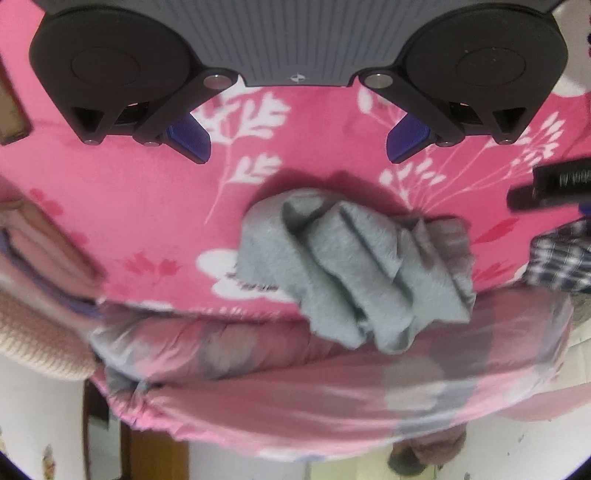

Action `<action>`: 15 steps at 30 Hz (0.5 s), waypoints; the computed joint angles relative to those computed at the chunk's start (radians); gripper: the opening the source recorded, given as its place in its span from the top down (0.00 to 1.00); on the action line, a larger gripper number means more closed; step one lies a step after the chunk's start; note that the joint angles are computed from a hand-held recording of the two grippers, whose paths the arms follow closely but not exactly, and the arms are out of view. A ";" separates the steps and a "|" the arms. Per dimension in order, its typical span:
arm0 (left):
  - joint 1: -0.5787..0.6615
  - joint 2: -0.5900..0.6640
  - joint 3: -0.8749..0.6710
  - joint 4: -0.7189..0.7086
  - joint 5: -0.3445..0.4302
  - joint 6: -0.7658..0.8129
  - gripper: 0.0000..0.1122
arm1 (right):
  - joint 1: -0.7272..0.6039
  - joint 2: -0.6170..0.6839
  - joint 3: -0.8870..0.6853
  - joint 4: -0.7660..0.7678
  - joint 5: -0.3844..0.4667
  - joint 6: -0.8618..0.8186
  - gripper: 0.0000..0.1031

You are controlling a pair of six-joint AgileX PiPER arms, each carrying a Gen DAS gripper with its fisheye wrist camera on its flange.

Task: Fold clothes
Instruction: 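Move both grippers toward the crumpled grey garment on the bed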

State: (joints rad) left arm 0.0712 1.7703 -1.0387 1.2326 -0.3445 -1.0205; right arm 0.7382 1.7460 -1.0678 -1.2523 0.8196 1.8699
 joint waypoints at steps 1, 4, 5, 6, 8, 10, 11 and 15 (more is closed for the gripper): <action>0.002 0.012 -0.015 -0.004 -0.005 0.010 0.08 | -0.010 0.003 0.000 -0.001 -0.019 0.003 0.00; 0.003 0.051 -0.065 0.017 -0.011 0.001 0.08 | -0.029 0.019 -0.003 -0.019 -0.051 0.018 0.00; 0.006 0.063 -0.080 0.029 -0.019 -0.011 0.08 | -0.037 0.024 -0.005 -0.021 -0.064 0.019 0.00; 0.010 0.075 -0.094 0.033 -0.031 -0.016 0.08 | -0.045 0.029 -0.007 -0.024 -0.078 0.020 0.00; 0.017 0.097 -0.113 0.014 -0.055 0.001 0.08 | -0.062 0.039 -0.013 -0.027 -0.107 0.015 0.00; 0.019 0.117 -0.131 0.005 -0.066 0.012 0.08 | -0.074 0.051 -0.022 -0.032 -0.121 0.000 0.00; 0.018 0.127 -0.143 0.010 -0.065 0.010 0.08 | -0.079 0.054 -0.023 -0.042 -0.129 -0.003 0.00; 0.024 0.161 -0.180 0.051 -0.078 -0.026 0.08 | -0.097 0.065 -0.038 -0.070 -0.146 -0.032 0.00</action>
